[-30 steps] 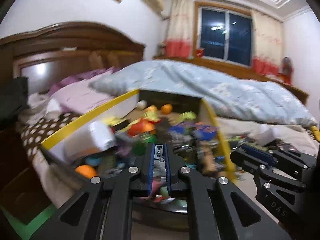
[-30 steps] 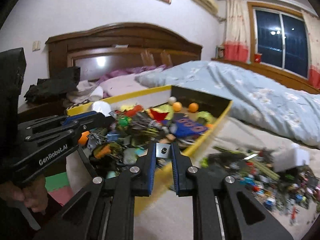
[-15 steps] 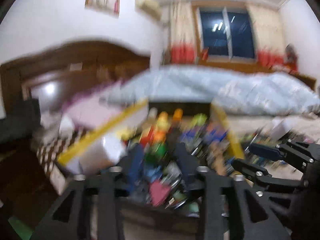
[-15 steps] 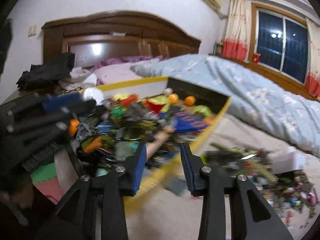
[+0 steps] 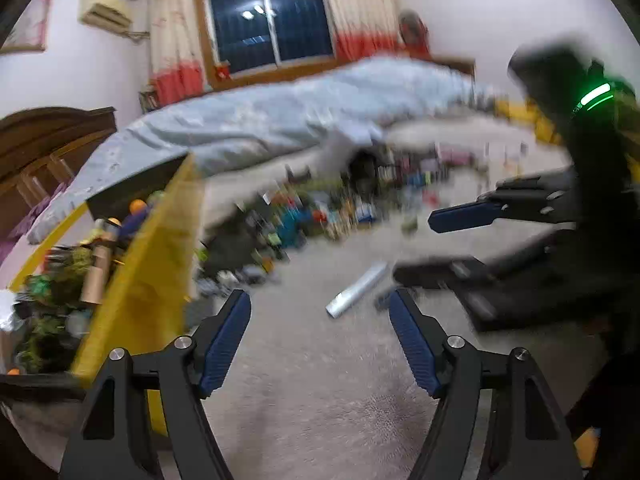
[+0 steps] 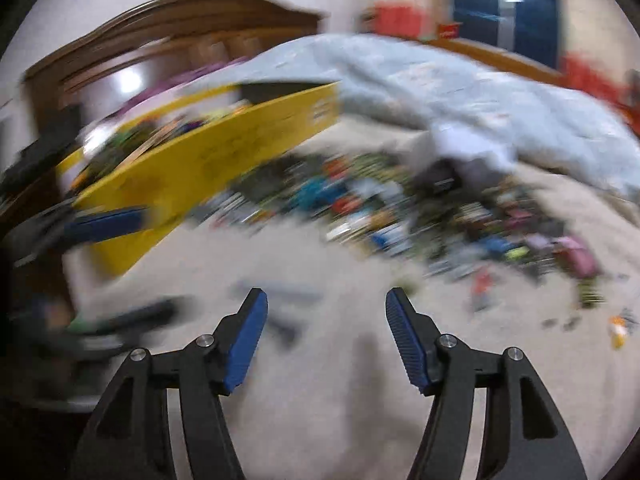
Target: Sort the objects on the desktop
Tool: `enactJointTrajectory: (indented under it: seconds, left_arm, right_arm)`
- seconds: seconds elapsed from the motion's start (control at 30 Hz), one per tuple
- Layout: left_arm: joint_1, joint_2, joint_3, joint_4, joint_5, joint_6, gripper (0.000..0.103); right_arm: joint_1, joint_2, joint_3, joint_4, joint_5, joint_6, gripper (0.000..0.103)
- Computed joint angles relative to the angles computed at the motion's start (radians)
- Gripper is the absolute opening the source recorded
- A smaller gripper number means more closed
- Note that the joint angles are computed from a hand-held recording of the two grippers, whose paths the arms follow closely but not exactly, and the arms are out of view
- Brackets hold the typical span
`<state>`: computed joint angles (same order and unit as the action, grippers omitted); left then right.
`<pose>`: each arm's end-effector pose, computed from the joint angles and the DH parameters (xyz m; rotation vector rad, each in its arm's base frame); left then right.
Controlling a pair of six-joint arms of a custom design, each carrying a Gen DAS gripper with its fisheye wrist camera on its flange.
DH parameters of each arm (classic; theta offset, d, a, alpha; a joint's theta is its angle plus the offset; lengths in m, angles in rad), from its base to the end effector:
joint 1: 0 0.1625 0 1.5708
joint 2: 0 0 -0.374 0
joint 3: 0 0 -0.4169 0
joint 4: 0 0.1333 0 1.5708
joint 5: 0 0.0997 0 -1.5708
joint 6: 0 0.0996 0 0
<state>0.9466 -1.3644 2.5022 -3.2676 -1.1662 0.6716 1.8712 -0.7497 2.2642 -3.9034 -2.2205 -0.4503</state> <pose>-0.0848 -0.4129 0.1254 1.4654 2.1928 -0.7426 0.1950 -0.3827 0.0197 0.5273 -2.2483 0.9302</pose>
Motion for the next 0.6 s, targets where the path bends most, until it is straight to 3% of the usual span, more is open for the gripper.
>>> enactJointTrajectory:
  seconds: [0.07, 0.13, 0.2, 0.3, 0.4, 0.6]
  left_arm:
    - [0.008, 0.072, -0.033, 0.003, 0.042, -0.036, 0.068]
    - [0.025, 0.12, -0.07, 0.052, 0.04, -0.094, 0.061]
    - [0.032, 0.152, -0.081, 0.031, 0.037, -0.108, 0.06]
    - [0.028, 0.181, -0.101, 0.027, 0.045, -0.115, 0.058]
    - [0.067, 0.129, -0.126, 0.155, -0.013, -0.186, 0.057]
    - [0.082, 0.124, -0.157, 0.218, -0.022, -0.2, 0.051]
  right_arm:
    - [-0.003, 0.063, -0.016, -0.069, -0.039, -0.033, 0.049]
    - [-0.043, 0.065, -0.001, -0.063, -0.016, -0.013, 0.048]
    - [-0.072, 0.041, 0.024, -0.069, 0.055, 0.016, 0.048]
    - [-0.091, 0.028, 0.046, -0.08, 0.15, -0.037, 0.048]
    - [-0.118, 0.006, 0.046, -0.001, 0.2, -0.01, 0.049]
    - [-0.09, 0.018, 0.008, 0.051, 0.146, 0.001, 0.051]
